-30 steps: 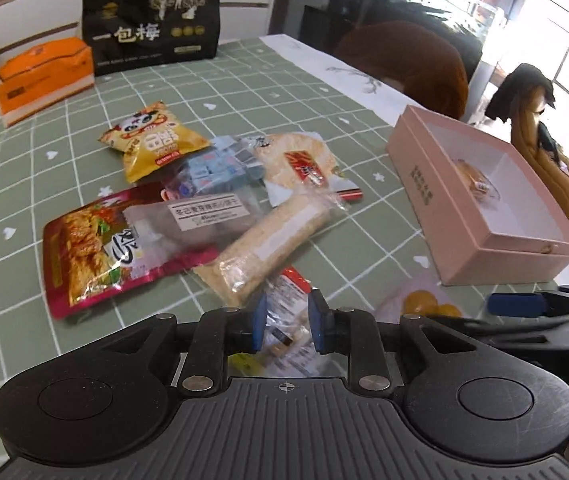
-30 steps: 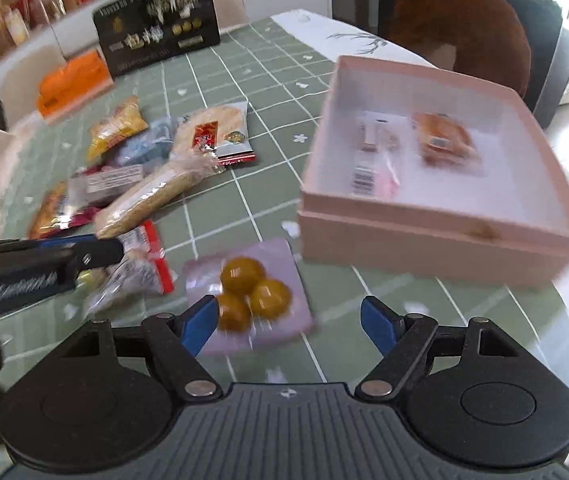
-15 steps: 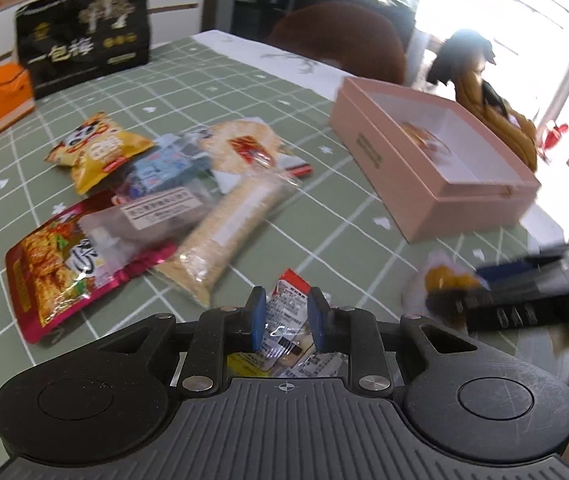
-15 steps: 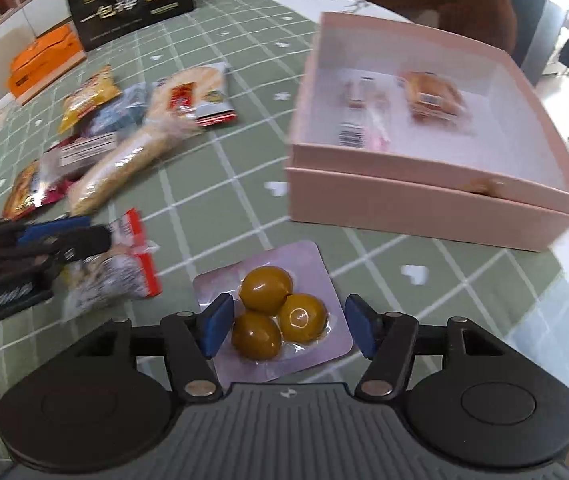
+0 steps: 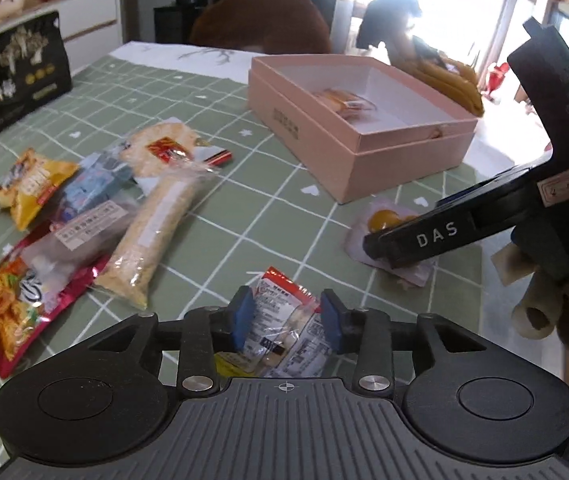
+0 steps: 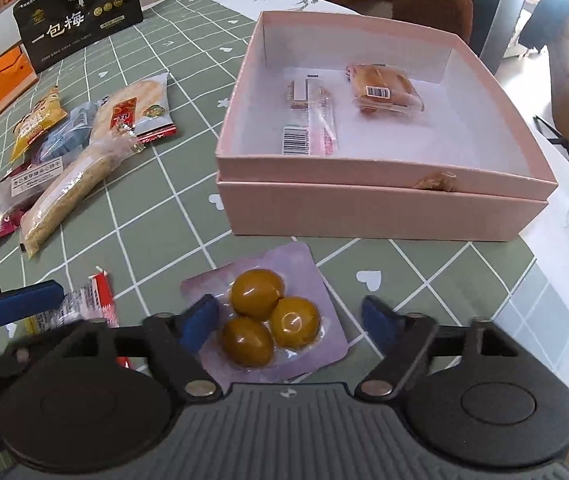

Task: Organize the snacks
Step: 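Hold the red-and-white packet in the left gripper while the right approaches the purple egg tray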

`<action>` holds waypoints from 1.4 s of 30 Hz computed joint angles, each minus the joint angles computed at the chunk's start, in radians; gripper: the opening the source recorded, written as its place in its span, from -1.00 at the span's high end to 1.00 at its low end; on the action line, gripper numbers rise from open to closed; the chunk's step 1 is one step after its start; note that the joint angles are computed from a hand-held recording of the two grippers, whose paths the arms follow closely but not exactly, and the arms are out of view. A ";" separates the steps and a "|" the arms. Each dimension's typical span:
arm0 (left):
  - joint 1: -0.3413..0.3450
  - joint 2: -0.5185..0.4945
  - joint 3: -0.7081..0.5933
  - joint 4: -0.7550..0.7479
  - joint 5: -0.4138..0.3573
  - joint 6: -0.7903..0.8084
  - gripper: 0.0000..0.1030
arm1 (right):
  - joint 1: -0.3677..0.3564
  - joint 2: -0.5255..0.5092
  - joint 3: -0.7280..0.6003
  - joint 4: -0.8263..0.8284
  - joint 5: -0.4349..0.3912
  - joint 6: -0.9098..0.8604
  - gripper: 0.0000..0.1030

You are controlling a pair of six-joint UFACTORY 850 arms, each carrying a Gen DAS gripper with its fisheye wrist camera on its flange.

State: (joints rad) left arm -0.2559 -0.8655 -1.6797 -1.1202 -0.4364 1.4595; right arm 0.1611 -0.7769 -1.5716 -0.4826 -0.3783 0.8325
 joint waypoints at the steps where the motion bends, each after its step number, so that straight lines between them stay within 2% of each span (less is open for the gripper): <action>1: -0.006 0.009 0.016 -0.008 0.038 0.008 0.16 | 0.000 0.000 0.006 -0.027 0.006 0.029 -0.79; 3: -0.017 0.016 0.030 0.017 0.109 -0.037 0.10 | -0.001 0.004 0.018 -0.052 0.021 0.053 -0.83; 4: -0.021 0.011 0.026 0.076 0.140 -0.118 0.08 | -0.003 0.005 0.020 -0.032 0.030 0.017 -0.85; 6: -0.019 0.003 0.013 0.168 0.158 -0.257 0.03 | -0.011 0.012 0.037 -0.029 0.061 -0.004 -0.89; 8: -0.015 -0.003 0.000 0.201 0.142 -0.324 0.03 | -0.012 0.017 0.052 -0.079 0.080 0.031 -0.90; 11: -0.021 -0.016 -0.027 0.240 0.115 -0.377 0.01 | -0.017 0.029 0.073 -0.055 0.104 -0.024 -0.90; 14: -0.033 -0.032 -0.056 0.237 0.064 -0.363 0.00 | -0.025 0.050 0.112 -0.062 0.144 -0.053 -0.90; 16: -0.047 -0.039 -0.073 0.291 0.062 -0.392 0.01 | -0.027 0.069 0.147 -0.145 0.170 0.027 -0.90; 18: -0.057 -0.038 -0.070 0.316 0.092 -0.402 0.04 | -0.028 0.086 0.179 -0.259 0.189 0.147 -0.90; 20: -0.055 -0.040 -0.062 0.251 0.114 -0.349 0.08 | -0.024 0.100 0.207 -0.416 0.195 0.319 -0.91; 22: -0.042 -0.033 -0.042 0.127 0.102 -0.244 0.13 | -0.017 0.107 0.222 -0.521 0.187 0.444 -0.91; 24: -0.021 -0.026 -0.026 0.030 0.038 -0.151 0.13 | -0.011 0.112 0.226 -0.504 0.172 0.449 -0.91; 27: 0.003 -0.009 0.008 -0.057 -0.040 -0.054 0.13 | -0.005 0.130 0.242 -0.385 0.155 0.346 -0.90; 29: 0.015 -0.004 0.022 -0.088 -0.080 -0.026 0.13 | 0.002 0.153 0.272 -0.412 0.156 0.379 -0.90; 33: 0.031 0.034 0.068 -0.140 -0.064 -0.019 0.13 | 0.013 0.188 0.316 -0.534 0.158 0.527 -0.89; 35: 0.045 0.056 0.090 -0.194 -0.081 0.008 0.13 | 0.020 0.197 0.325 -0.579 0.148 0.569 -0.89; 38: 0.056 0.073 0.086 -0.100 -0.125 -0.007 0.13 | 0.028 0.212 0.337 -0.665 0.156 0.623 -0.89; 42: 0.059 0.105 0.114 0.009 -0.170 0.078 0.13 | 0.030 0.206 0.325 -0.527 0.164 0.449 -0.89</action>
State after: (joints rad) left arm -0.1967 -0.7604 -1.5661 -1.1114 -0.6060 1.5372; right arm 0.1907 -0.5711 -1.2466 -1.0098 -0.2147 1.2814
